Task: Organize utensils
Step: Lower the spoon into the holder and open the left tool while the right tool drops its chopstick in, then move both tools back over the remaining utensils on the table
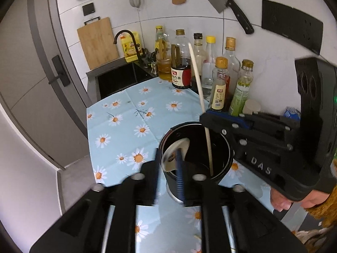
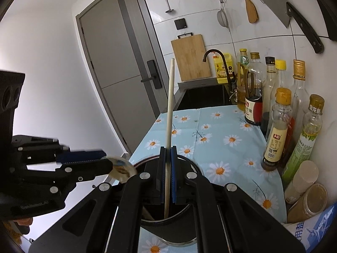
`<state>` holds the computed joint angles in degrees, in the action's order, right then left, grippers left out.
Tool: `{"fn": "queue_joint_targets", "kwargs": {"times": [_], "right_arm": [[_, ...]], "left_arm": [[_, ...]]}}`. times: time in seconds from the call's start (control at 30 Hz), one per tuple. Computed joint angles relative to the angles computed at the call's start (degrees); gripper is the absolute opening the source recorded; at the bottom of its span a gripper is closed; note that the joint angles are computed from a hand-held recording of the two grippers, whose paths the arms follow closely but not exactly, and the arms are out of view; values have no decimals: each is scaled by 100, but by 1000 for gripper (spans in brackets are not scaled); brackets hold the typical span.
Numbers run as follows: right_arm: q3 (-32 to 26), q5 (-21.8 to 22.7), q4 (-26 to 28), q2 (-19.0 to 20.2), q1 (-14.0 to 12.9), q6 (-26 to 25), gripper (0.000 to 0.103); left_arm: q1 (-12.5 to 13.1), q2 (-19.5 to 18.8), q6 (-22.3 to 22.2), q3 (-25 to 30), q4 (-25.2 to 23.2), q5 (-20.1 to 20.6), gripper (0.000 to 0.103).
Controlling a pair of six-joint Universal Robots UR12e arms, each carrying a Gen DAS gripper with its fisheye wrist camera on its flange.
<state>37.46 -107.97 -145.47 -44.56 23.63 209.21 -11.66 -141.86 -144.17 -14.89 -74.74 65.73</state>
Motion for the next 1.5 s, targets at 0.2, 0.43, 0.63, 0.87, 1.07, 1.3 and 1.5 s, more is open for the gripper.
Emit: {"fn": "queue_joint_targets", "kwargs": {"times": [0.2, 0.43, 0.63, 0.87, 1.07, 1.3, 1.5], "right_arm": [[100, -1, 21, -85, 9, 105, 12], [357, -127, -114, -263, 52, 196, 13], [514, -82, -115, -417, 93, 243, 14], [696, 182, 74, -627, 144, 325, 23], [1231, 488, 21, -963, 181, 559, 27], [2138, 1000, -61, -1453, 205, 1211, 27], [3002, 1324, -328, -1826, 259, 2313, 27]], "left_arm": [[55, -70, -195, 207, -119, -215, 31], [129, 222, -358, -344, 163, -340, 31], [188, 504, -461, -874, 381, -433, 31], [282, 897, -423, -1581, 527, -635, 31], [336, 1192, -273, -2128, 463, -687, 31], [389, 1551, -129, -2813, 359, -685, 32], [406, 1771, -63, -3255, 124, -687, 34]]}}
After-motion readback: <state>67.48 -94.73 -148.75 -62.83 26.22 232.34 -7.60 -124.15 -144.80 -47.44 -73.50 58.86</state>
